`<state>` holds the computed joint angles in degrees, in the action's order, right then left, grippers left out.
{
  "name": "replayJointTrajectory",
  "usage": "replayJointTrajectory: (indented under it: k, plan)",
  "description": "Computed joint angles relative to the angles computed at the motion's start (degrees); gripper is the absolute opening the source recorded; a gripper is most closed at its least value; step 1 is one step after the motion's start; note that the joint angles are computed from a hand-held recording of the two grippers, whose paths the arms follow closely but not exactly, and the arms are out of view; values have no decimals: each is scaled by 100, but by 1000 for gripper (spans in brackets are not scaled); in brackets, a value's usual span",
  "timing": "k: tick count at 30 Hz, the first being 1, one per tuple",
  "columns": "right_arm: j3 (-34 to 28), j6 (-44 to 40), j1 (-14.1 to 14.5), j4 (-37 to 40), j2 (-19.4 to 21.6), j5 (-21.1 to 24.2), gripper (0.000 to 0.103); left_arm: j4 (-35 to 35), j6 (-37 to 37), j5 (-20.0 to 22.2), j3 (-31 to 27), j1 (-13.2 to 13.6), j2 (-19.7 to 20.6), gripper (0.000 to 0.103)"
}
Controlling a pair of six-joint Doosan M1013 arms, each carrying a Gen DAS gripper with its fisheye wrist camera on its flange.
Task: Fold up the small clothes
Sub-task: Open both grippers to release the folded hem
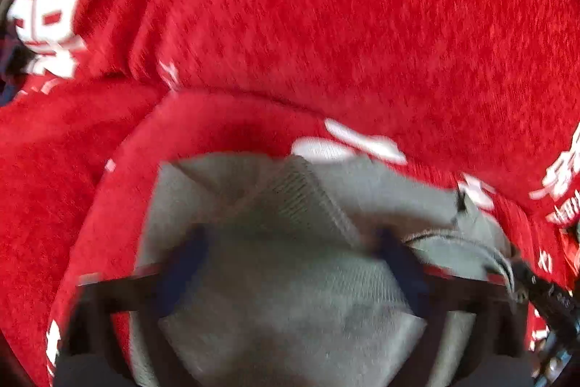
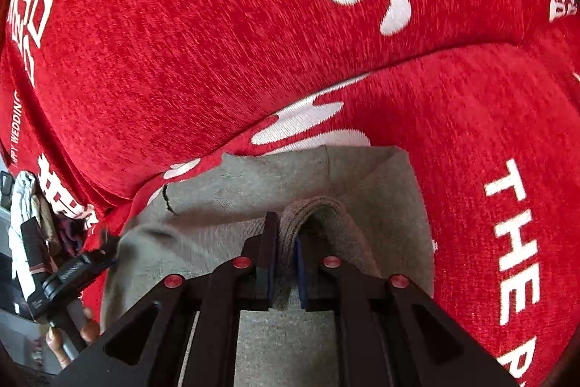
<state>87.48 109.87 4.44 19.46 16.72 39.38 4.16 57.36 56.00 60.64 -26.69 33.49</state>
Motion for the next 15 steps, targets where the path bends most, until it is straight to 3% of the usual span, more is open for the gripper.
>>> replayJointTrajectory:
  k: [1, 3, 7, 9, 11, 13, 15]
  plan:
    - [-14, 7, 1, -19, 14, 27, 13, 171, -105, 0, -22, -20, 5, 102]
    - [-36, -33, 4, -17, 29, 56, 15, -206, 147, 59, -109, 51, 41, 102]
    - [20, -200, -29, 210, -37, -131, 18, -289, 220, -178, 82, 92, -112, 102]
    - [69, -279, -51, 376, -88, -250, 27, -399, 291, -260, 191, 119, -200, 102]
    - [89, -48, -11, 67, -143, -330, 51, -468, 401, -383, 353, 129, -316, 102]
    - [175, 162, 32, -300, -254, -579, 60, -355, 437, -412, 442, 97, -392, 102]
    - [269, 519, 63, -699, -365, -814, 60, -269, 545, -432, 531, 59, -454, 102]
